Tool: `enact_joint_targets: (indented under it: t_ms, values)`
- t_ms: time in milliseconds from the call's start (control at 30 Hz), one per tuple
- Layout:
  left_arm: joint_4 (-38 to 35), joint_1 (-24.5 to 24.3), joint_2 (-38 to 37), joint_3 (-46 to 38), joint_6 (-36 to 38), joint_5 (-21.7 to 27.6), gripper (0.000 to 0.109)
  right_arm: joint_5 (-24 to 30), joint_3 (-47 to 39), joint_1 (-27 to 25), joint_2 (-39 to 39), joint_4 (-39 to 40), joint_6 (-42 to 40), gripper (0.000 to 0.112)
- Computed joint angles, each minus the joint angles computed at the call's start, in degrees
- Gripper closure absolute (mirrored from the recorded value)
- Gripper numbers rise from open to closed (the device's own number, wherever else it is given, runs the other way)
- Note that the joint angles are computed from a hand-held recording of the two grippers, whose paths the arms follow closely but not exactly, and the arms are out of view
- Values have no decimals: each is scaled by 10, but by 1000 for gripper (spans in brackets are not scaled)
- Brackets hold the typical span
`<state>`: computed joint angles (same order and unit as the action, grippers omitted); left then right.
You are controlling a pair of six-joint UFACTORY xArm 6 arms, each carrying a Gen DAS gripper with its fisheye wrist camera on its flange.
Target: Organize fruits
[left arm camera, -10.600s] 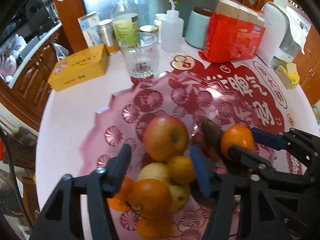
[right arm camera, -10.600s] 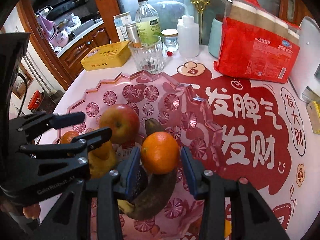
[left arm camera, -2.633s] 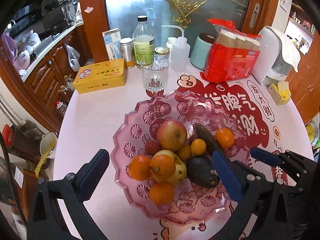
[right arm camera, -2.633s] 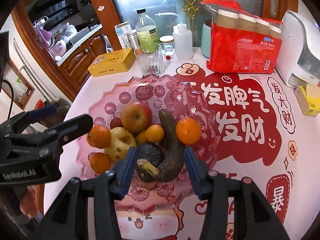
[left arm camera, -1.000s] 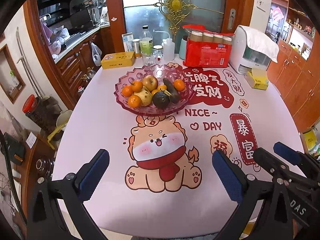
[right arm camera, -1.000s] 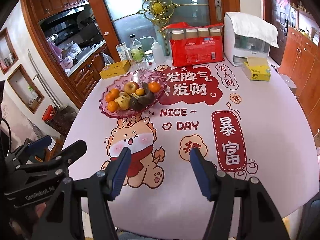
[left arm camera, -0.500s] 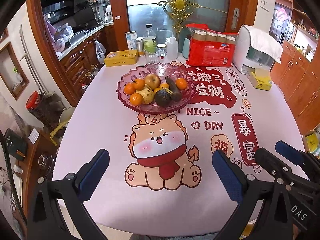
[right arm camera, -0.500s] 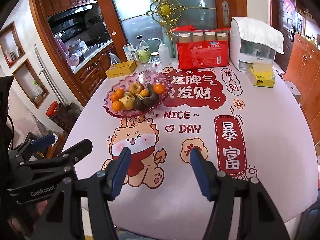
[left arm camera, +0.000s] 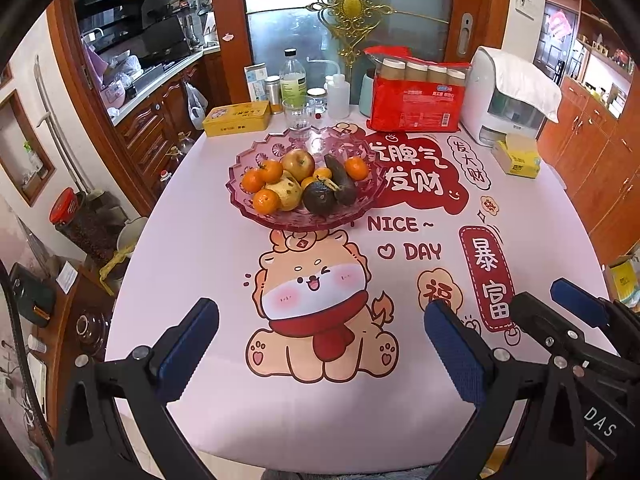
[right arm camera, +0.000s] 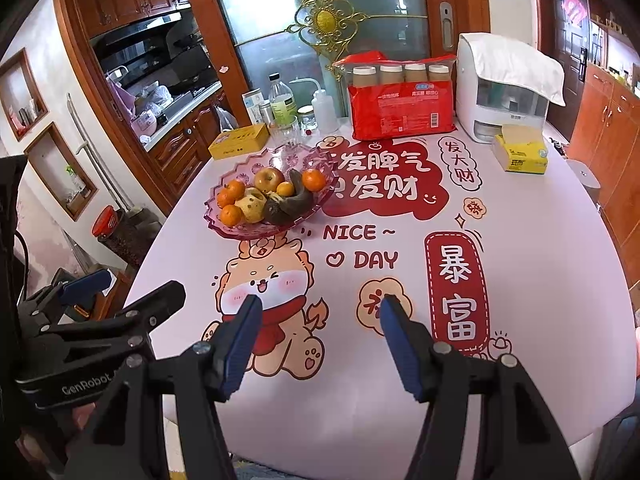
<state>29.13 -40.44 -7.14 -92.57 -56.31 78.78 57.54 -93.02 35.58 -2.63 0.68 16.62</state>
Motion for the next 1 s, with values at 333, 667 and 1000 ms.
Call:
enact_joint_targets:
  t_ms: [333,667,1000]
  values:
    - [-1,-1,5,-7,-1,4,6,-1,2,-3,-3,4,-2,50]
    - [-1,0,1,0,1,2,6,-1,4,0,-5,2,2,50]
    - [-1,0,-6,8,2,2,6,-1,4,7,-6,-3,11,50]
